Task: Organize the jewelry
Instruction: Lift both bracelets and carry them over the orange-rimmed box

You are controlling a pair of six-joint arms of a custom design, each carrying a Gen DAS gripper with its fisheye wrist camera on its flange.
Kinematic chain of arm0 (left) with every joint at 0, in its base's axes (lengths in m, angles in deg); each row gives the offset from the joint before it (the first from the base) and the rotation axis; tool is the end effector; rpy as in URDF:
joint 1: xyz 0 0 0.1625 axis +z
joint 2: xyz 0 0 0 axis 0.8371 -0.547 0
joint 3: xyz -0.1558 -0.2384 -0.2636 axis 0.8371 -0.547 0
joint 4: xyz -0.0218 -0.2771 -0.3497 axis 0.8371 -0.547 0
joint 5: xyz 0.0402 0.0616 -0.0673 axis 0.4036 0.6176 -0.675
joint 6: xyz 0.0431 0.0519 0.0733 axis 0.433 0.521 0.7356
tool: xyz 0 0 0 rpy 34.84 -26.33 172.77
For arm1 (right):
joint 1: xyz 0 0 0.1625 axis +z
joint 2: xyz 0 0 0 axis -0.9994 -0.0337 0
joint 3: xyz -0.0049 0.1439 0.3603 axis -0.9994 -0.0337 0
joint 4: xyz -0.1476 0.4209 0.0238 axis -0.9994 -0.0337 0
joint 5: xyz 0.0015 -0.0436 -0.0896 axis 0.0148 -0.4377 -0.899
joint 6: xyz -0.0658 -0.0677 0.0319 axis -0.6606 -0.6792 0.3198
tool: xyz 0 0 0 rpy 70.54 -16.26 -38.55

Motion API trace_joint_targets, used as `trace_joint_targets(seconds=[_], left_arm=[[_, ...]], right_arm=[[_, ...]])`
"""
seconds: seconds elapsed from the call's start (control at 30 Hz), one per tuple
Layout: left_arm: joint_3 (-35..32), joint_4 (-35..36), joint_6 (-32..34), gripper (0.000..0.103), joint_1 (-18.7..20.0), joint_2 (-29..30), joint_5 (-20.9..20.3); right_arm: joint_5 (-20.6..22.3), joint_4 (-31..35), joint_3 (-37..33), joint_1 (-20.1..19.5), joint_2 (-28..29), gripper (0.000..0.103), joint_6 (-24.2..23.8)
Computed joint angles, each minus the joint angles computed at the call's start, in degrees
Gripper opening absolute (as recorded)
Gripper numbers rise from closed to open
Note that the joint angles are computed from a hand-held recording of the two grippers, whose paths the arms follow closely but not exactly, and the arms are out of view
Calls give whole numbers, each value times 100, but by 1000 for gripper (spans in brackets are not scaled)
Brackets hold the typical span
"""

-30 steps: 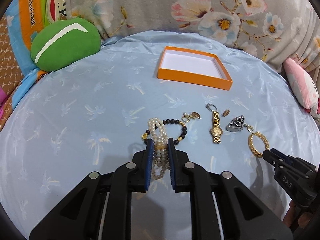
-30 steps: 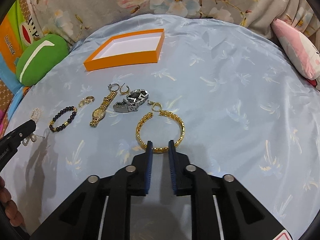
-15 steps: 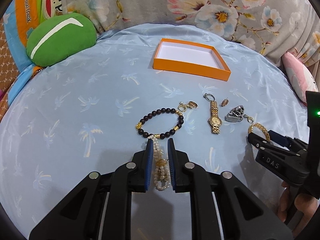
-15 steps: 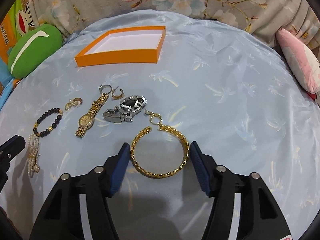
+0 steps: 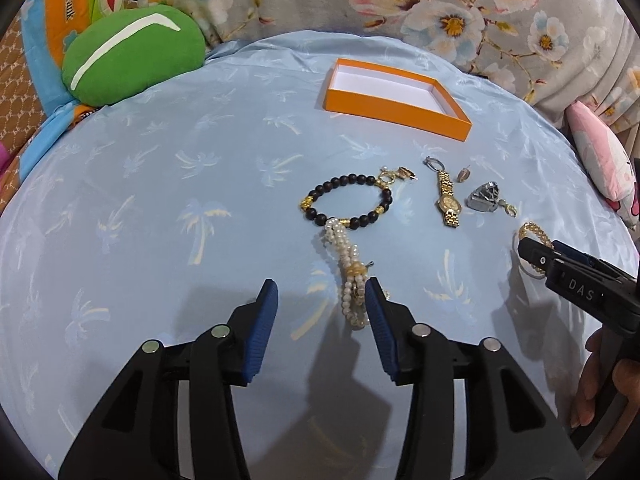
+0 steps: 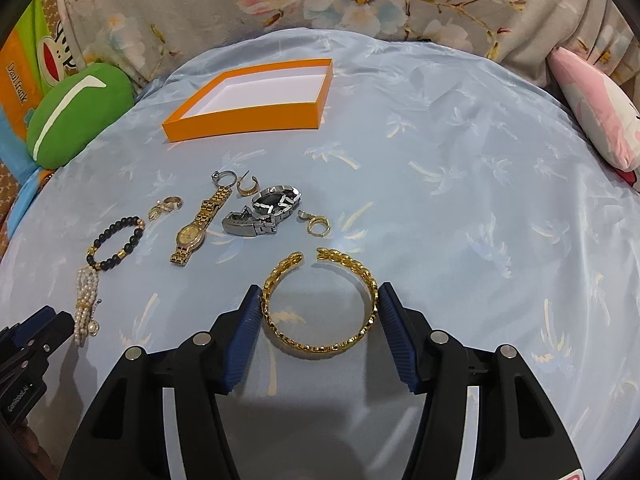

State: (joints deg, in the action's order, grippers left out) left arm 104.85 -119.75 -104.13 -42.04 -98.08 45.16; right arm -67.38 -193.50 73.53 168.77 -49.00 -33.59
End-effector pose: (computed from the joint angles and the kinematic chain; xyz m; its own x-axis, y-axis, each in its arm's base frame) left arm -0.4162 -0.3262 0.0053 -0.7632 0.0486 -0.6443 0.4587 0.7431 -0.4873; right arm 0.0342 -0.3624 0.3774 -0.7504 0.0482 0.6592 -0.4033 0.7568 -0.5144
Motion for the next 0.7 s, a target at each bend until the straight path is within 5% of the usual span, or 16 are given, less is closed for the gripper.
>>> trace_joint_targets(seconds=[0.23,0.33,0.7], left_arm=[[-451,-366,642,43,281,494,-143],[-492,-255,641,14,243,559,-31],[-268,-752,728,14,126,240,-58]], right_arm=[[26,5,24,-14,-39,57,-1],[52,9,36,-23,-83,57,13],[258,164,-128,98,-172,57,98]])
